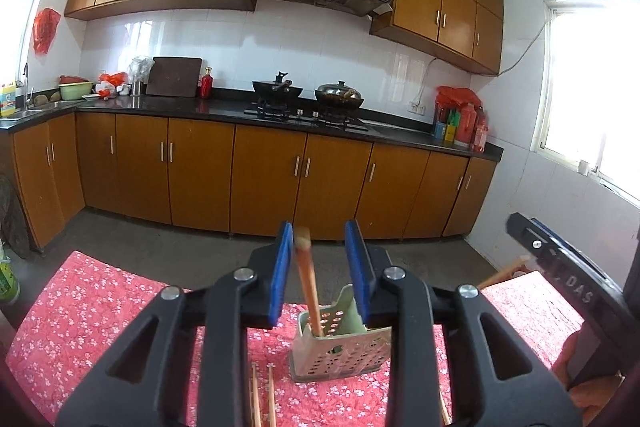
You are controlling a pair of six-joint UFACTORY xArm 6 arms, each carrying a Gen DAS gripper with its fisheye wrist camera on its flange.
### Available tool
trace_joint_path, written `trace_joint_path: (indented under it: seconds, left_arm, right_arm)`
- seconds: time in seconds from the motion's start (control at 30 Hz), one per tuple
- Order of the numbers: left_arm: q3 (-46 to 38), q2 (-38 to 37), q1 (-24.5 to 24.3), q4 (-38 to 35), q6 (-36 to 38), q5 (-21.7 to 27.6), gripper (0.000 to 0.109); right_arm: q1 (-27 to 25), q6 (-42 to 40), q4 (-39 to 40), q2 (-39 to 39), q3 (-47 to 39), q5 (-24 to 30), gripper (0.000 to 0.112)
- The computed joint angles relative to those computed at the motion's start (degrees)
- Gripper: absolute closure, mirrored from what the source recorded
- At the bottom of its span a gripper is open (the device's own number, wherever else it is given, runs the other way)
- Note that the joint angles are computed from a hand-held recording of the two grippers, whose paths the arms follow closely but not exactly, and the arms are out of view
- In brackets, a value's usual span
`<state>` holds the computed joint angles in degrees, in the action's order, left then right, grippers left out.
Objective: Organize utensils
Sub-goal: 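Open the left tool over the holder while the right tool releases its chopstick inside, then close the left tool on another chopstick while the right tool grasps another chopstick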
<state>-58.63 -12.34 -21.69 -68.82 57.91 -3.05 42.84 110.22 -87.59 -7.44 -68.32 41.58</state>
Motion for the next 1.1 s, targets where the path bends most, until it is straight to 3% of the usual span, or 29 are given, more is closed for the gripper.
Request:
trace_joint_path:
  seconds: [0.2, 0.3, 0.4, 0.47, 0.57, 0.7, 0.83, 0.93, 1.1]
  left_arm:
    - [4.35, -7.36, 2.02, -6.67, 5.16, 1.49, 0.068]
    - [9.32, -11.82, 3.80, -1.40, 0.35, 1.75, 0.067]
    - [15.26, -15.66, 5.58, 3.17, -2.64, 1.27, 0.065]
    - [20.30, -17.49, 7.24, 11.01, -8.44, 0.68, 0.065]
    - [25.19, -18.17, 10.74, 18.77, -13.31, 4.30, 0.065]
    - [29.40, -17.71, 13.90, 21.79, -14.21, 9.40, 0.068]
    - [31.25, -16.95, 15.37, 20.57, -12.24, 14.63, 0.073]
    - [32.14, -16.50, 15.34, 20.41, -11.89, 16.95, 0.077]
    - [32.90, -15.46, 14.50, 22.07, -13.25, 19.69, 0.089]
  right_arm:
    - [2.95, 0.62, 1.76, -7.48, 6.88, 4.99, 0.063]
    - [3.82, -0.89, 7.04, -10.41, 11.22, 6.74, 0.063]
    - [2.65, -4.53, 15.29, -11.35, 15.90, 4.13, 0.063]
    - [1.66, -6.40, 19.72, -10.96, 18.57, 1.10, 0.071]
    - [-1.06, -12.69, 30.31, -7.57, 22.29, -7.98, 0.084]
    - [-0.34, -14.37, 34.64, -3.65, 23.82, -11.71, 0.086]
    - [0.70, -15.18, 36.44, -0.48, 22.74, -11.00, 0.086]
    - [0.56, -14.51, 36.41, -0.09, 23.41, -10.00, 0.104]
    - [-0.26, -11.35, 35.98, -2.55, 25.93, -8.61, 0.105]
